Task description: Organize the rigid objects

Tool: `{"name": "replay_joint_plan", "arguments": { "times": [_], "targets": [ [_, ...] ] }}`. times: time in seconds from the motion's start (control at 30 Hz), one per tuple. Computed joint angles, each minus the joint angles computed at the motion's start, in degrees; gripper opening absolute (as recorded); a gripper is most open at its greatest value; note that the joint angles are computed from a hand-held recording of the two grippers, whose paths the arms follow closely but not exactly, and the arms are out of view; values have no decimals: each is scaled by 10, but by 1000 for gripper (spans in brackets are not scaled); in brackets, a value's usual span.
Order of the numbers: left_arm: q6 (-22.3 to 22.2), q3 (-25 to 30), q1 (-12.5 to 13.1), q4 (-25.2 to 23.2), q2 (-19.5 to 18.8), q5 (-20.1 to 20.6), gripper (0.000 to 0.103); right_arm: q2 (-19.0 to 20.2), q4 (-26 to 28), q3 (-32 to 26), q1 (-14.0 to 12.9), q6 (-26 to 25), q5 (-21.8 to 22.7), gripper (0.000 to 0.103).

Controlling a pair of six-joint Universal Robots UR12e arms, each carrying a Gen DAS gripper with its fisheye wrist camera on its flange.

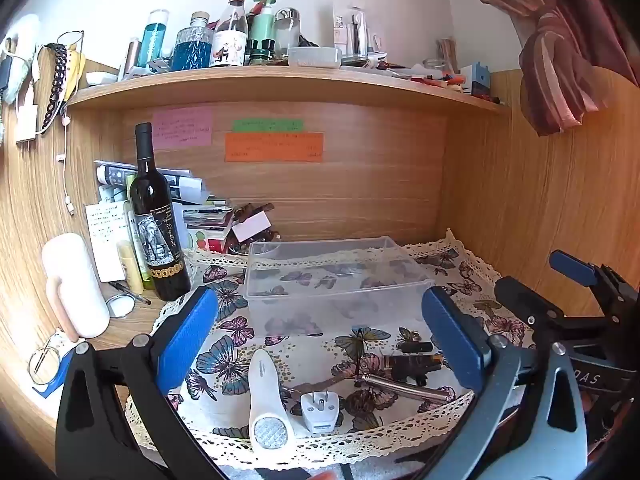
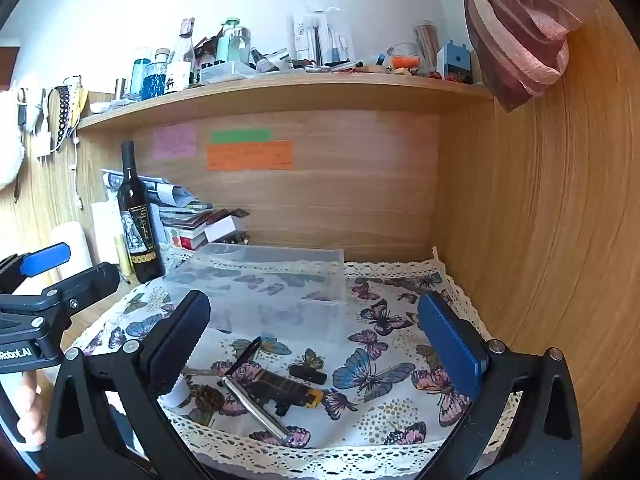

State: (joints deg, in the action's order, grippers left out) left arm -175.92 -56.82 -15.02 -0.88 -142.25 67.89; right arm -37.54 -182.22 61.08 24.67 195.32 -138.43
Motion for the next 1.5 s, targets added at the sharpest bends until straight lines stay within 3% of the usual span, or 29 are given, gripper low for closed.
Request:
{"name": "replay_joint_plan", "arguments": {
  "times": [0.33, 0.37, 0.97, 1.5],
  "targets": [
    [4, -2, 1, 15, 2, -5, 103, 3, 3, -16, 4, -11, -9, 103],
    [1, -4, 3, 18, 5, -8, 103, 5, -19, -12, 8, -23, -14, 103],
    [9, -9, 2, 58, 3, -14, 103, 8, -38, -15, 6, -30, -12, 103],
    [9, -11, 2, 65, 4, -12, 103, 12, -43, -20, 10, -38, -18, 103]
  ]
}}
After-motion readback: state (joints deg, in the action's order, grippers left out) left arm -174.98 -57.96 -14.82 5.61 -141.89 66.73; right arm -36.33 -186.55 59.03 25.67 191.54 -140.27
